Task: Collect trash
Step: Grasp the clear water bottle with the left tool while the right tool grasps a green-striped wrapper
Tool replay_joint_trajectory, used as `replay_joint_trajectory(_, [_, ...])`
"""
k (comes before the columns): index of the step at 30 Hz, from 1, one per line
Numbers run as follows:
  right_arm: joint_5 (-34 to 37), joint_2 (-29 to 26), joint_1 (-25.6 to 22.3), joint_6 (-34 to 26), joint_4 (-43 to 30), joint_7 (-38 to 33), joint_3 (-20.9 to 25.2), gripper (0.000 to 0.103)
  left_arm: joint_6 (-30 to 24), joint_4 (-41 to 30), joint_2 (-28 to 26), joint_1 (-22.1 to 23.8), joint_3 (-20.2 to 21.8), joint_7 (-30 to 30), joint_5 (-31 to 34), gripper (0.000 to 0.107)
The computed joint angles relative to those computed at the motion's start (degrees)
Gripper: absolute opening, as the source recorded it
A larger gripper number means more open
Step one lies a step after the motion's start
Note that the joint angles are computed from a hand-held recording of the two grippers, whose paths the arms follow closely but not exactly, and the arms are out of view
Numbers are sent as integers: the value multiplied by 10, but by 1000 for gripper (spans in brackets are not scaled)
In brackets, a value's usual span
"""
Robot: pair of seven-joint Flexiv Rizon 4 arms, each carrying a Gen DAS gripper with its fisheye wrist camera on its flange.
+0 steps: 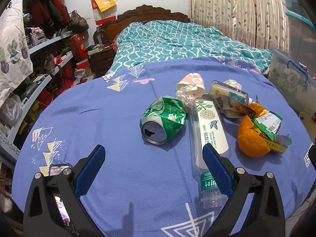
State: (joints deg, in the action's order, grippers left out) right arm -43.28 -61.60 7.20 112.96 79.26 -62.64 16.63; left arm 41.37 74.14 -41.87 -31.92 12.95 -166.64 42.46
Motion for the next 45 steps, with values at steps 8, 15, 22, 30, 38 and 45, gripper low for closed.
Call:
replay_joint_trajectory(8, [-21,-23,-17,-60,-21,-27,37,75,53,22,-4,34,-12,20,-37,94])
replay_joint_trajectory(15, [-18,-58,-43,-146,-55,-94,116,62,167,48,-21,74,-31,75,-107,94])
replay_joint_trajectory(22, [23,-80,-30,-198,-102,-140,133,63,204,11,-66,82,-40,169,-184,94])
replay_joint_trajectory(30, [62,-114,-39,-288,-173,-234,184,89,187,-32,-113,85,-42,257,-267,94])
replay_joint_trajectory(38, [52,-122,16,-336,-222,-322,105,92,176,-53,-139,92,-53,304,-326,61])
replay_joint_trajectory(45, [99,-115,24,-364,-230,-358,86,16,217,1,-112,77,-34,291,-335,60])
